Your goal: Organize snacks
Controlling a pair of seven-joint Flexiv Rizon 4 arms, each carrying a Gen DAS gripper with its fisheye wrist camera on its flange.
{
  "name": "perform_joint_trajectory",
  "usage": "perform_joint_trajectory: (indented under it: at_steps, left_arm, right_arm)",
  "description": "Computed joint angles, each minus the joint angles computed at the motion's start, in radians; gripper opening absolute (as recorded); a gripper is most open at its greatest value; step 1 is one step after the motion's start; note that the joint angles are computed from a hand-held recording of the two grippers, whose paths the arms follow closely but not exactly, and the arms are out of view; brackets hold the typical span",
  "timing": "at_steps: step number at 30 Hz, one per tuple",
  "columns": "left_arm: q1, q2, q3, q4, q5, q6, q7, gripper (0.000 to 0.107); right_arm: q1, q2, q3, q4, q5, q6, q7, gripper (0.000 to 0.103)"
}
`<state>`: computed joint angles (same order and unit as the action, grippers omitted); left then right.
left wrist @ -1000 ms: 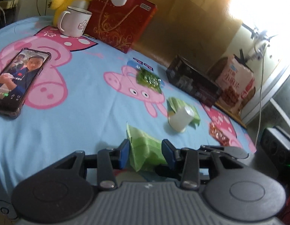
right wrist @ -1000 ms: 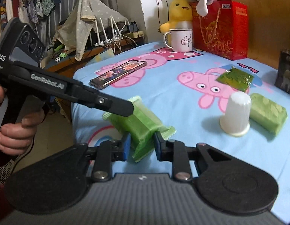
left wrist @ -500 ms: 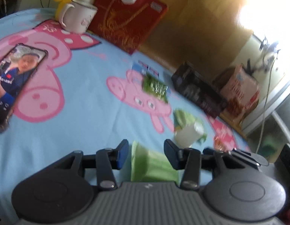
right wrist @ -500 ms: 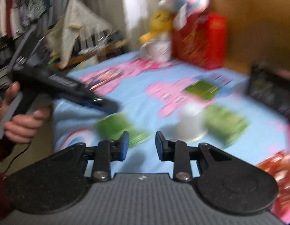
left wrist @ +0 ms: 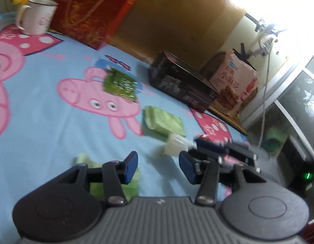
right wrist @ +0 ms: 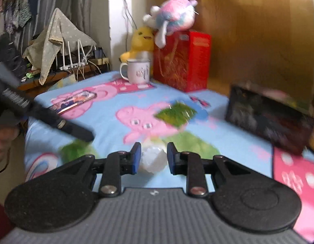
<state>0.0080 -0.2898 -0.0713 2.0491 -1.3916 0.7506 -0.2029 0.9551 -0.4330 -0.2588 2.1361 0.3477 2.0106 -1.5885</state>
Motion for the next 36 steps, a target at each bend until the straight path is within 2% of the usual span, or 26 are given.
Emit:
perform_joint_trajectory:
  at_steps: [2,3,4,6,9,12,17,19,20,21,24,27,30,33,36]
  left_arm:
    - [-0.001,-0.009,-0.008,-0.014,0.019,-0.028,-0.012,0.046]
    - [-0.004,-0.013,-0.012,-0.02,0.031,-0.036,-0.013,0.046]
    - [-0.011,-0.016,-0.016,-0.025,0.044,-0.036,-0.013,0.049]
    - [-0.027,-0.019,-0.024,-0.03,0.068,-0.021,-0.008,0.053]
    - [-0.058,-0.011,-0.037,-0.027,0.081,0.026,0.03,0.053]
    - [-0.08,-0.002,-0.046,-0.022,0.106,0.037,0.055,0.054]
    - [-0.11,-0.009,-0.051,-0.02,0.172,0.068,0.051,0.051]
    - [-0.101,-0.029,-0.05,-0.036,0.217,0.04,-0.002,0.049]
    - [-0.085,-0.042,-0.052,-0.05,0.233,-0.01,-0.032,0.041]
    - [-0.071,-0.051,-0.054,-0.062,0.238,-0.05,-0.059,0.039]
    - [-0.069,-0.047,-0.062,-0.077,0.238,-0.05,-0.058,0.039]
    - [-0.087,-0.036,-0.077,-0.098,0.205,-0.005,-0.007,0.039]
    - [-0.114,-0.062,-0.1,-0.162,0.174,0.066,0.0,0.039]
    - [-0.152,-0.119,-0.145,-0.251,0.097,0.194,0.051,0.042]
    - [-0.186,-0.209,-0.187,-0.383,0.064,0.322,0.051,0.048]
  right_arm:
    - [0.094,0.018,-0.086,0.053,0.075,-0.01,-0.012,0.03]
    - [0.117,0.025,-0.102,0.076,0.109,-0.014,-0.024,0.03]
    - [0.111,0.022,-0.097,0.109,0.078,0.033,0.023,0.03]
    - [0.085,0.057,-0.054,0.127,0.109,0.02,0.003,0.03]
    - [0.1,0.065,-0.059,0.134,0.124,0.025,-0.024,0.032]
    - [0.051,0.063,-0.015,0.127,0.099,0.017,-0.026,0.038]
    - [-0.028,0.029,0.054,0.102,0.052,0.025,-0.007,0.038]
    - [-0.043,0.02,0.064,0.095,0.038,0.018,-0.002,0.039]
    - [-0.058,0.019,0.08,0.096,0.026,0.026,0.004,0.037]
    - [-0.074,0.018,0.093,0.095,0.015,0.031,0.008,0.037]
    - [-0.075,0.021,0.093,0.094,0.02,0.04,0.012,0.036]
    - [-0.049,0.02,0.055,0.077,0.051,0.075,-0.023,0.036]
    - [-0.051,0.002,0.014,0.025,0.074,0.084,-0.077,0.036]
    - [-0.07,-0.036,-0.03,-0.054,0.091,0.077,-0.116,0.036]
    - [-0.134,-0.082,-0.047,-0.166,0.071,0.031,-0.084,0.036]
